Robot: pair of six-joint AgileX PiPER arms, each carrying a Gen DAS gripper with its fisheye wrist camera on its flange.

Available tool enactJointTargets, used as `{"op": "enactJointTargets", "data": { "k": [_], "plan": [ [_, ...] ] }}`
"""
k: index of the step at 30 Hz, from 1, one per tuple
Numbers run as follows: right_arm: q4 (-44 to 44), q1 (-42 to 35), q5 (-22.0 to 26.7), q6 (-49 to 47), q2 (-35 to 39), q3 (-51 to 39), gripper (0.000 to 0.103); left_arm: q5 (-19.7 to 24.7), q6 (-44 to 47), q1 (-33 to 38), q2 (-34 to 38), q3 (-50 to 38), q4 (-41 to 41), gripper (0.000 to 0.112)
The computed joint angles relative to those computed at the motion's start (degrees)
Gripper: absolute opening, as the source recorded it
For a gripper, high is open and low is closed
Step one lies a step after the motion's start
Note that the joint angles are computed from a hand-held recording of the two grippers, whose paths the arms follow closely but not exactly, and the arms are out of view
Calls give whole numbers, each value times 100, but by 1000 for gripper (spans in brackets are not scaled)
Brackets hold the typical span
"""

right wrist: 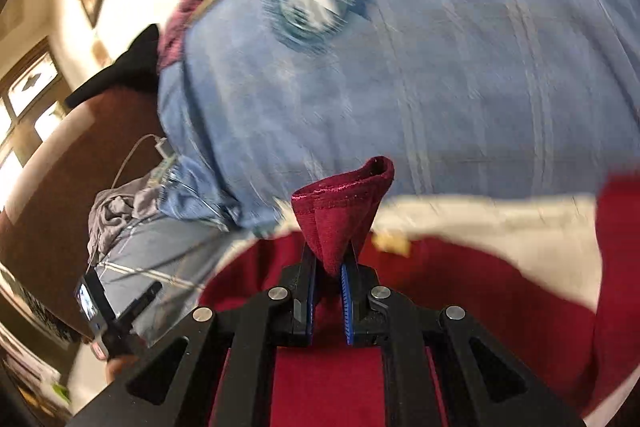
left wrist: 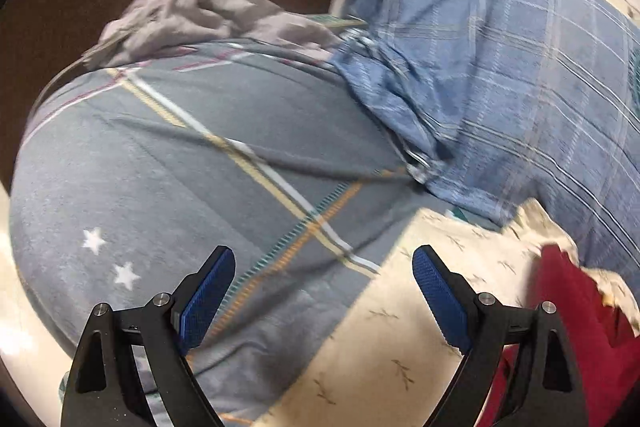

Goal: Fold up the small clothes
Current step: 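Lift the sleeve with the right gripper and lay it across the sweater body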

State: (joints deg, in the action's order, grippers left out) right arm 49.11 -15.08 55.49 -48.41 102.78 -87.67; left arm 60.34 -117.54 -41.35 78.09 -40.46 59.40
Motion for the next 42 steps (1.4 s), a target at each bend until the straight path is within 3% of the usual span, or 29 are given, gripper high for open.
{"op": "enactJointTargets", "data": {
  "k": [3, 7, 9, 10, 14, 16, 20, 22, 26, 28, 30, 31, 33, 37, 39, 42],
  "plan": [
    [29, -328, 20, -408, 28, 620, 10, -70, 19, -144, 42, -47, 123, 91],
    [-1295, -166, -708, 47, -15, 1242, 20, -297, 414, -213, 129, -139, 76, 91],
    [-2107, -56, -890, 748, -69, 1277, 44, -330, 589, -245, 181, -180, 31, 91],
    [-2214, -99, -995, 811, -156, 1379, 46, -324, 676, -261, 225, -211, 0, 91],
    [-1584, -277, -1496, 478, -819, 1648, 55, -463, 994, -121, 433, -366, -222, 91],
    [-1053, -103, -1374, 79, -881, 1509, 58, -564, 1160, -18, 556, -460, -344, 91],
    [-1295, 1094, -1131, -214, -342, 1053, 56, -596, 1365, 60, 713, -615, -417, 91],
    [-1865, 1909, -1355, -214, 164, 792, 56, -612, 1352, 117, 726, -629, -394, 91],
    [-3228, 2775, -1847, 351, 934, 488, 53, -714, 1236, 225, 711, -561, -394, 91],
    [-3119, 2748, -1788, 132, 1090, 512, 37, -802, 1220, 297, 722, -565, -395, 91],
    [-2974, 2703, -1514, 35, 1210, 387, 12, -843, 1198, 327, 758, -575, -370, 91],
    [-2970, 2704, -1632, -58, 1080, 538, 7, -840, 1225, 321, 785, -604, -378, 91],
    [-2951, 2667, -1713, -145, 843, 690, 6, -790, 1235, 263, 821, -639, -378, 91],
    [-2456, 2404, -2338, -181, 375, 899, 6, -721, 1226, 181, 863, -674, -371, 91],
    [-2807, 2404, -2756, 395, 412, 850, 6, -738, 1263, 189, 881, -685, -397, 91],
    [-3630, 2468, -2549, 1283, 759, 559, 13, -739, 1352, 193, 912, -722, -425, 91]
  ]
}}
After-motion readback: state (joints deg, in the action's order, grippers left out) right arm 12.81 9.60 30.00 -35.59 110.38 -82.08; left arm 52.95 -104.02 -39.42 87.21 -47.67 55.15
